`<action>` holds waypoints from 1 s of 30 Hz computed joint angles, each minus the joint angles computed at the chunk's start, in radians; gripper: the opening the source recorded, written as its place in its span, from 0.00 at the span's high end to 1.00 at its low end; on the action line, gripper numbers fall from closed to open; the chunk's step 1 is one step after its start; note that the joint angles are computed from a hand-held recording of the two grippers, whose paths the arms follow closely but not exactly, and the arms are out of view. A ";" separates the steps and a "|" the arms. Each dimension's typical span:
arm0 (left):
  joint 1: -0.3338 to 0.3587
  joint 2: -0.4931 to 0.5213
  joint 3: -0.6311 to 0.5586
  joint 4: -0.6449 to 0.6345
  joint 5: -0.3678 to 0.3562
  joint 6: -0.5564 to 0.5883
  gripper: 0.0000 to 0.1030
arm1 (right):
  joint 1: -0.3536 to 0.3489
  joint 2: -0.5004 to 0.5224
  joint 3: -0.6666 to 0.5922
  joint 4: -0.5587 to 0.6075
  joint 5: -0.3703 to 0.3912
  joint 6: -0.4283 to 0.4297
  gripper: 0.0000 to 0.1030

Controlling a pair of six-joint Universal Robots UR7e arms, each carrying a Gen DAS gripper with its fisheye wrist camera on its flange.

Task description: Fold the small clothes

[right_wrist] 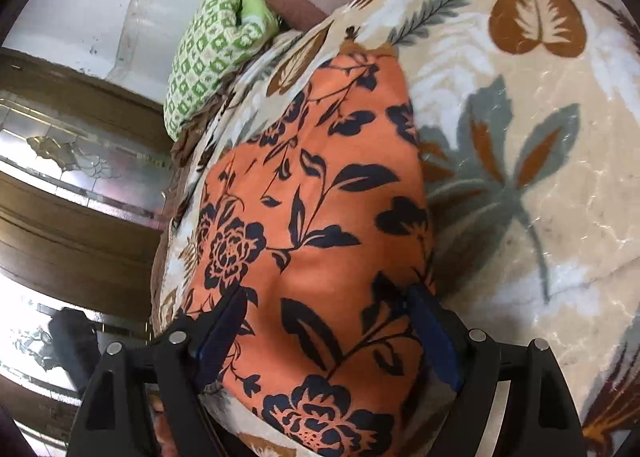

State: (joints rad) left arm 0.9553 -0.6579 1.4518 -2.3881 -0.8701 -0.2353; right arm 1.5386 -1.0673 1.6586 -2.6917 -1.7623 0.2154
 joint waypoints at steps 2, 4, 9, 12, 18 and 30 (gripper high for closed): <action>0.023 0.012 -0.013 0.019 -0.029 -0.031 0.21 | 0.011 -0.018 0.019 -0.027 0.009 -0.004 0.18; 0.023 -0.002 0.000 0.000 -0.038 -0.053 0.21 | 0.019 -0.034 0.042 -0.043 0.020 -0.033 0.18; 0.001 -0.030 0.018 -0.024 -0.023 -0.054 0.21 | 0.004 -0.016 0.030 0.131 -0.076 0.015 0.17; -0.021 -0.056 0.052 -0.080 -0.013 -0.027 0.22 | 0.009 -0.071 0.102 -0.022 -0.023 -0.012 0.17; -0.047 -0.049 0.027 -0.109 -0.008 0.021 0.21 | 0.014 -0.103 0.080 -0.036 -0.009 -0.052 0.17; 0.001 -0.014 -0.013 0.011 -0.008 -0.059 0.22 | -0.041 -0.119 0.134 -0.026 0.038 -0.006 0.17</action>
